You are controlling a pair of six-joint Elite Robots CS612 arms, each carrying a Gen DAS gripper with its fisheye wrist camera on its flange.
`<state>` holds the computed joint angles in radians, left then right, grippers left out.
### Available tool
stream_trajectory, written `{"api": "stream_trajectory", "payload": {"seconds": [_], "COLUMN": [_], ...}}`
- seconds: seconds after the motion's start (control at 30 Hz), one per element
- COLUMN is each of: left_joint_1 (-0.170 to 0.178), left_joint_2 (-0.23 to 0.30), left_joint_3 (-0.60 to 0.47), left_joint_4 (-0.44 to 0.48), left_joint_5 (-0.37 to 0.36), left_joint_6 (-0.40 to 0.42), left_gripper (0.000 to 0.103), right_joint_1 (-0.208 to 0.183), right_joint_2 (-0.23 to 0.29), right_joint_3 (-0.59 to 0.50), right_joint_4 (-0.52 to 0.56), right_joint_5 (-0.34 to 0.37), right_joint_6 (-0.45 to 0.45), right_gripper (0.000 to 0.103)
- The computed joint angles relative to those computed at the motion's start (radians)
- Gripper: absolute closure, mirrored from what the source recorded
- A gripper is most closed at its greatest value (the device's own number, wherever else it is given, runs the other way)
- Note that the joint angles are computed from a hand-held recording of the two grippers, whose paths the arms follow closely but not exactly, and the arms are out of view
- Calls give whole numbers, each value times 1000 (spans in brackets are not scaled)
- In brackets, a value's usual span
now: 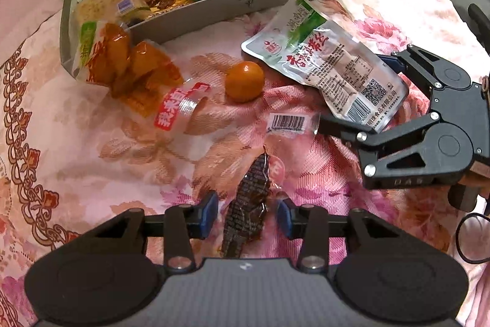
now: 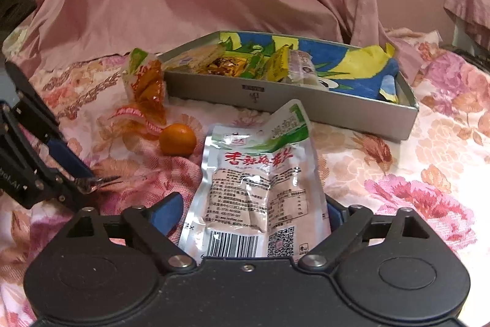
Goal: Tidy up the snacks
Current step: 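Lift the white-green pouch and dark snack off the sheet with both grippers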
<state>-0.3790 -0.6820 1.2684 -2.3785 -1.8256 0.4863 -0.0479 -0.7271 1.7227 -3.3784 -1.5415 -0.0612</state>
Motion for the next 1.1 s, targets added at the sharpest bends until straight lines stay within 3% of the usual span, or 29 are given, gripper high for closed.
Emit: {"api": "stream_trajectory", "payload": {"seconds": [0.13, 0.47, 0.63, 0.83, 1.1], "left_joint_1": [-4, 2, 4, 3, 9], "left_joint_2": [-3, -14, -18, -13, -13], "left_joint_3": [4, 19, 25, 22, 36], "left_joint_4": [-6, -9, -15, -37, -73], "left_joint_5": [6, -20, -38, -47, -74], "left_joint_6": [9, 3, -15, -45, -95], "left_gripper": [58, 66, 67, 67, 67], "right_joint_1": [6, 7, 4, 9, 14], "right_joint_2": [4, 5, 5, 8, 7], "right_joint_3": [-2, 3, 4, -3, -2], "right_joint_4": [-4, -51, -58, -20, -33], "right_joint_5": [-21, -28, -14, -38, -47], "right_joint_6": [-20, -9, 7, 3, -13], "right_gripper": [10, 28, 30, 18, 30]}}
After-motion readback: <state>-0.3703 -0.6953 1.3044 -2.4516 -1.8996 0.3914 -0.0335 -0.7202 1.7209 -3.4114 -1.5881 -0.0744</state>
